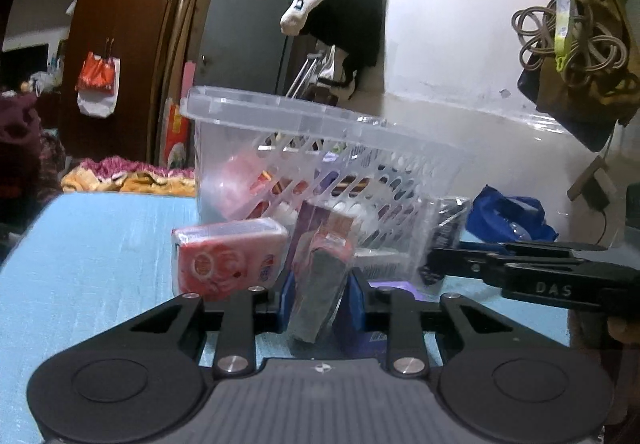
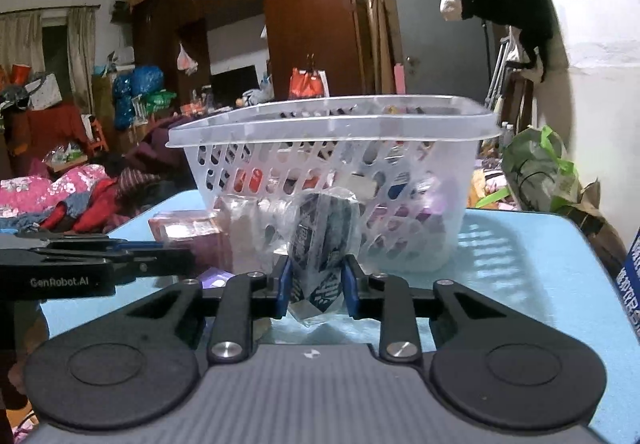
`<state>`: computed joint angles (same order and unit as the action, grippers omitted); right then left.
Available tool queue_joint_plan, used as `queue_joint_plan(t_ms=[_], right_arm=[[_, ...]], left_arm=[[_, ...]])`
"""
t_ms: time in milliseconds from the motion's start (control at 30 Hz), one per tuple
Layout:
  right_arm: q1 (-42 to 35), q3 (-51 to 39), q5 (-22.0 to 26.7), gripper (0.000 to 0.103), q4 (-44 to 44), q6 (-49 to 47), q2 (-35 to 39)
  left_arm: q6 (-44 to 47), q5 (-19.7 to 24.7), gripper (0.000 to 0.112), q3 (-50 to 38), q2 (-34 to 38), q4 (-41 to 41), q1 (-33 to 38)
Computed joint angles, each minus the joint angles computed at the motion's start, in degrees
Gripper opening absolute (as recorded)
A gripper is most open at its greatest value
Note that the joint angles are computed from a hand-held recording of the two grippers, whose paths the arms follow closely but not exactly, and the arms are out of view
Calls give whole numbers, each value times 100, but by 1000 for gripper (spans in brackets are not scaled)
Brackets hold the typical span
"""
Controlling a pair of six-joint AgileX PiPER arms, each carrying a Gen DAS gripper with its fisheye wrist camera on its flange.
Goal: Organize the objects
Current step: 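Grasp a clear bagged item with the left gripper while the right grasps the blue-print bag, then lift both bags over the white basket and release them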
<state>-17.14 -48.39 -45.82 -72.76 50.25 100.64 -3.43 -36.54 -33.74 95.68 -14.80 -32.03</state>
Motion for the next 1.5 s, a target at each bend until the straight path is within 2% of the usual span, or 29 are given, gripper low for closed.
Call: queue_joint_plan(t_ms=[133, 233, 333, 600, 633, 767, 833, 867, 933, 1033, 1100, 1200, 1233, 1267, 1300, 1333, 1400, 1433, 1467, 1500], right_arm=[[-112, 125, -169, 29, 106, -133, -5], [-176, 162, -314, 29, 148, -126, 19], [-241, 245, -470, 29, 231, -218, 29], [-452, 634, -902, 29, 486, -619, -176], [-473, 669, -939, 29, 503, -650, -207], [-581, 753, -1134, 29, 566, -669, -405], [-569, 642, -1104, 29, 618, -499, -602], [-517, 506, -1021, 29, 624, -350, -741], [-269, 93, -595, 29, 678, -64, -932], [209, -948, 312, 29, 346, 720, -788], [594, -1682, 1080, 29, 57, 1121, -469], [993, -2459, 1839, 31, -527, 1574, 52], [1137, -2547, 2163, 33, -445, 1414, 125], [1217, -2510, 2348, 44, -172, 1054, 133], [1250, -2440, 2401, 54, 117, 689, 128], [1184, -2282, 2287, 54, 270, 521, 51], [941, -2000, 1853, 55, 86, 763, -102], [790, -1783, 1588, 55, 63, 843, -216], [633, -1541, 1343, 60, 119, 832, -331], [475, -1203, 1028, 68, 233, 681, -451]], left_arm=[[300, 197, 32, -154, 24, -277, -88], [71, 382, 33, -230, 36, -22, 28], [125, 241, 32, -174, 41, -74, -14], [269, -1286, 31, 423, 64, -319, -344], [143, -1465, 31, 502, 61, -186, -315], [-573, -2697, 31, 1046, 44, 607, -101], [-841, -2938, 31, 1134, -152, 925, 3], [-804, -2801, 31, 1057, -324, 910, -12], [-973, -2207, 31, 693, -675, 1145, 128], [-1002, -969, 31, -380, -829, 1109, 253], [-1017, -55, 31, -1255, -616, 1029, 378], [-999, 794, 32, -2196, -89, 930, 506], [-775, 990, 37, -2403, 49, 665, 511], [-378, 1311, 47, -2664, 182, 247, 509], [-198, 1482, 51, -2746, 225, 17, 507], [-207, 1497, 52, -2714, 220, -3, 522], [-343, 1152, 58, -2286, -8, 191, 532], [-352, 933, 69, -2022, -151, 229, 505], [-321, 760, 76, -1759, -327, 241, 470], [-203, 602, 78, -1443, -530, 202, 421]])
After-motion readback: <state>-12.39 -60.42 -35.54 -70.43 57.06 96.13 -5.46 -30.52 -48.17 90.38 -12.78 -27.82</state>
